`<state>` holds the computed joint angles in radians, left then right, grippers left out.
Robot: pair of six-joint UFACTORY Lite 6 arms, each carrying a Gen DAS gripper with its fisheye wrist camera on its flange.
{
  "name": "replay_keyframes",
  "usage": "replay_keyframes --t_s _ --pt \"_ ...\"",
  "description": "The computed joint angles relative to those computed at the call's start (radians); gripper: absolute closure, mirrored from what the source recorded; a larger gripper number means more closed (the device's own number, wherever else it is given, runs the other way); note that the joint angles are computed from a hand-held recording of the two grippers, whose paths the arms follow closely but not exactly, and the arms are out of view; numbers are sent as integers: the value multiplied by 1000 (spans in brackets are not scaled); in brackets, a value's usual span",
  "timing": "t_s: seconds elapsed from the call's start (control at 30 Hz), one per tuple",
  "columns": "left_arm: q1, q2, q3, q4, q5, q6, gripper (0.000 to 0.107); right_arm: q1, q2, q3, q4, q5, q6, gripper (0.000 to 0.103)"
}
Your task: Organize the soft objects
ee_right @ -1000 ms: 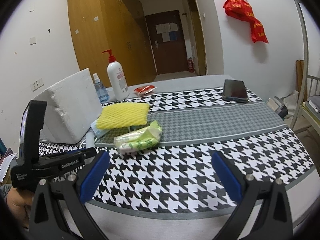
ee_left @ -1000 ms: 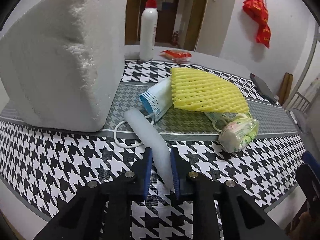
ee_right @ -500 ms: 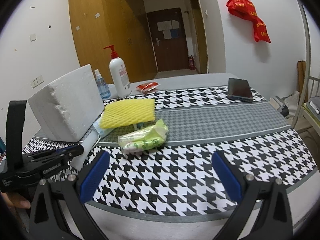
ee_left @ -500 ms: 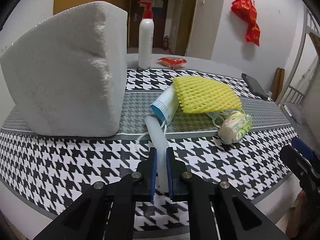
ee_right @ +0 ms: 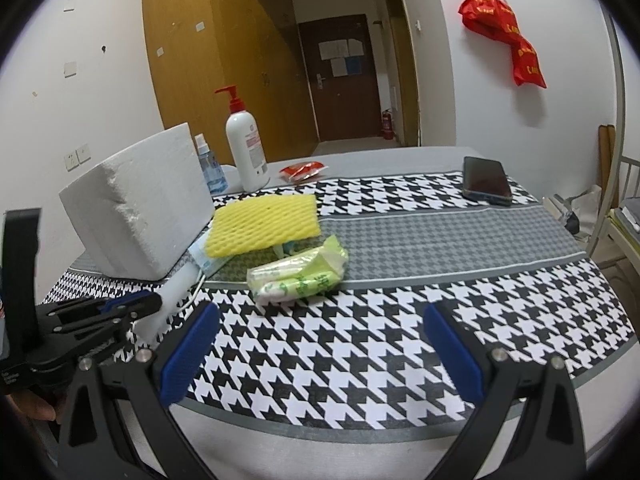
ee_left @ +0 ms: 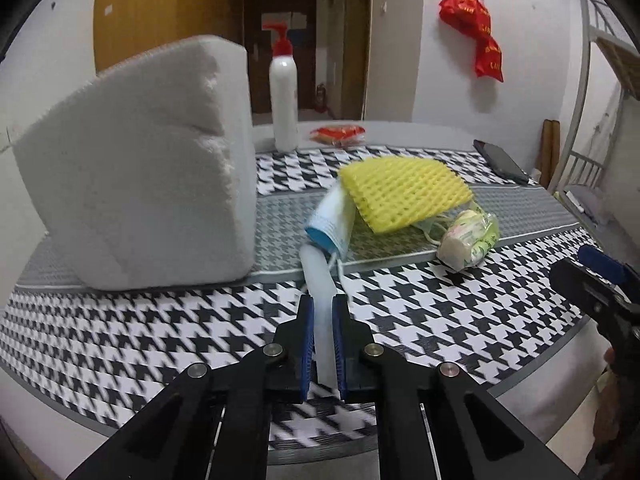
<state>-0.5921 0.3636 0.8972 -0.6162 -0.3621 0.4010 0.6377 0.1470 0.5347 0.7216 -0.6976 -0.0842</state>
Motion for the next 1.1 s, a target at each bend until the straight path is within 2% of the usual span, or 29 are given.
replay_keyframes --t_s 0.13,0.27,0.5,0.63,0.8,1.1 --pt "32 -60 -56 162 -4 -109 97 -5 10 7 -15 6 12 0" --pt "51 -131 -127 237 -24 -139 99 -2 42 41 -20 16 6 0" --pt "106 -126 -144 425 30 -241 99 17 66 75 2 21 -19 0" --pt "113 -99 -135 412 21 -218 97 19 91 105 5 31 -29 0" --pt "107 -48 -98 379 18 -176 80 25 119 139 16 43 -51 0" --pt "115 41 -19 419 46 -203 62 13 153 175 20 65 -60 0"
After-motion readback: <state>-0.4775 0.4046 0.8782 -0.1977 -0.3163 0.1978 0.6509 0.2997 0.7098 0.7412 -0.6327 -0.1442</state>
